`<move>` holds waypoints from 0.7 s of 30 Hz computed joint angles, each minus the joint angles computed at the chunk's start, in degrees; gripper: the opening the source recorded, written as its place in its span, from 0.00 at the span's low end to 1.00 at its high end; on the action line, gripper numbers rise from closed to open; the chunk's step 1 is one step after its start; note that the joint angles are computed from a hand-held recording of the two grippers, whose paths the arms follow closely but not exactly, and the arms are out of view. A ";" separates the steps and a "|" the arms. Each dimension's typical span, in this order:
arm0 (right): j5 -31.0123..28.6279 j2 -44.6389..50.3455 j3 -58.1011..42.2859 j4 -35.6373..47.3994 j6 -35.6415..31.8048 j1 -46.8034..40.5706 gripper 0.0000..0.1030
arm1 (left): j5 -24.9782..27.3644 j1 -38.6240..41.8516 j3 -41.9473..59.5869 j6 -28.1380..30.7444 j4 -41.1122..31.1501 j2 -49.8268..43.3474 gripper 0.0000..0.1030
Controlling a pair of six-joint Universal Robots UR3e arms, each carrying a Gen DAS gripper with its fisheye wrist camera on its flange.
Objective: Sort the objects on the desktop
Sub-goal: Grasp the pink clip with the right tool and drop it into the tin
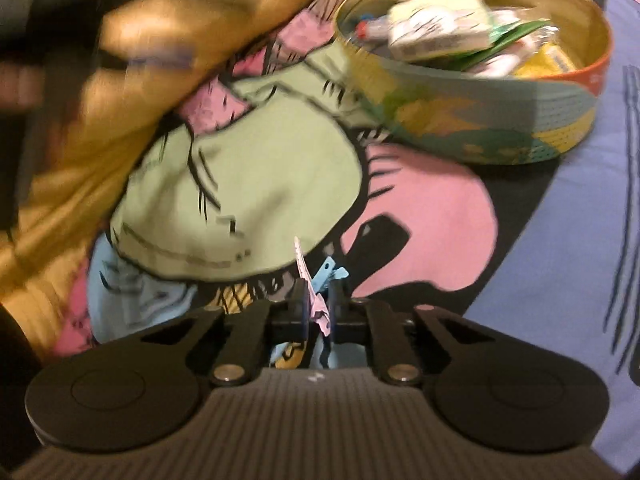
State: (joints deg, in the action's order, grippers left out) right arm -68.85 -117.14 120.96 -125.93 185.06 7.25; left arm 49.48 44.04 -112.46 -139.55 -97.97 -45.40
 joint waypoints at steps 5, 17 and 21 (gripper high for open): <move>8.92 -11.65 -2.95 10.34 -4.52 -15.63 0.01 | -2.15 2.46 0.21 5.47 -3.88 2.25 1.00; 4.43 3.91 -18.36 2.14 -2.38 -16.53 0.76 | 5.65 -15.00 -6.20 -4.87 16.59 -2.60 1.00; -9.46 4.92 -10.42 1.16 -15.97 0.41 0.78 | 3.26 -9.71 -5.65 -6.29 15.31 -2.31 1.00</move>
